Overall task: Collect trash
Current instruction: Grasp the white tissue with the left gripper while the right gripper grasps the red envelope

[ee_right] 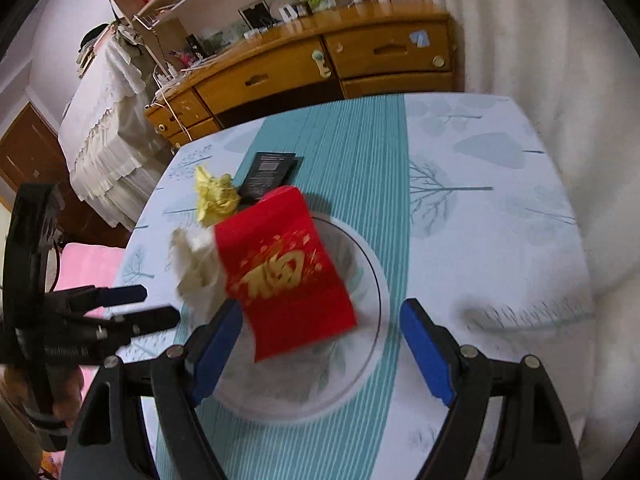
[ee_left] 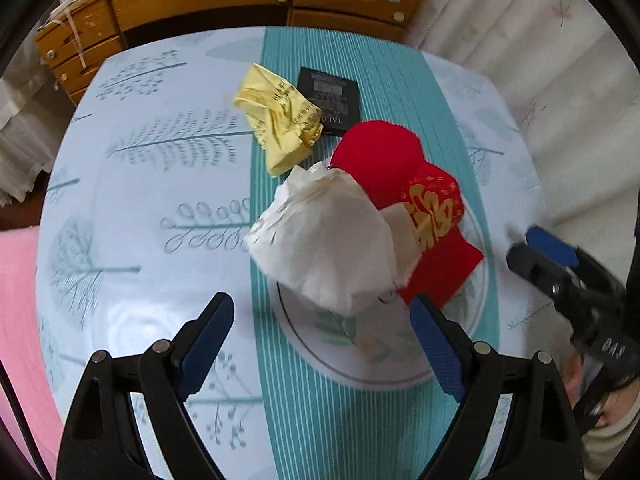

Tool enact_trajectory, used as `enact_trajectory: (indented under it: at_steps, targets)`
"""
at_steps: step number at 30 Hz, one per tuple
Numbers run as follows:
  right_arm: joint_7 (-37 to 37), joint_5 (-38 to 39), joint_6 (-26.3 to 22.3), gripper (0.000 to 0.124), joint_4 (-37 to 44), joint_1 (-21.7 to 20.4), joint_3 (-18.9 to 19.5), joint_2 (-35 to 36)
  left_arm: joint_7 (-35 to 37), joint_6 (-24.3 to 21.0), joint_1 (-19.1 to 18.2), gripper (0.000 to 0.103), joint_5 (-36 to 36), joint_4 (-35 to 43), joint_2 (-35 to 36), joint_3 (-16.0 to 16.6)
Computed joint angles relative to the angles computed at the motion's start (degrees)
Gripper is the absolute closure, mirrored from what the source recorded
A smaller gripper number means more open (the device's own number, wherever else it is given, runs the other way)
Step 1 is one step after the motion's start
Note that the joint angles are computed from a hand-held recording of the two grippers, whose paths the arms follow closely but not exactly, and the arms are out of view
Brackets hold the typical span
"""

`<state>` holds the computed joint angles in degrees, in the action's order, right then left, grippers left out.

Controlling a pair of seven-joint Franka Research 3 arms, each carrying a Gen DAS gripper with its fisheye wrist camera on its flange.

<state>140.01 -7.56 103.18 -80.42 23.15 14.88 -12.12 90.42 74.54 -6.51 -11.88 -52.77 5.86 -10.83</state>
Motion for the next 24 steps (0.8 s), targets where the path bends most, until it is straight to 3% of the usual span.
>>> enact_trajectory:
  at_steps: [5,14,21,24]
  targets:
    - [-3.32,4.23,4.00,0.043,-1.72,-0.37,-2.35,1.28,-0.54,-1.39,-1.39,0.015,2.17,4.10,4.22,-0.88]
    - [-8.64,9.03,6.03,0.043,-0.70,-0.31,-4.04,4.17,-1.07,-2.67,-4.09,0.014,4.84,11.31,10.84,-2.14]
    - [-14.27,14.00,8.78,0.043,-3.08,-0.33,-5.51,4.40,-1.83,-1.16,-3.11,0.015,3.03,11.16,11.41,-2.25]
    - [-17.94,15.70,8.58,0.050,-2.15,-0.42,-5.92,5.34,-1.76,0.47,-2.60,0.015,2.40,8.34,9.88,-2.19]
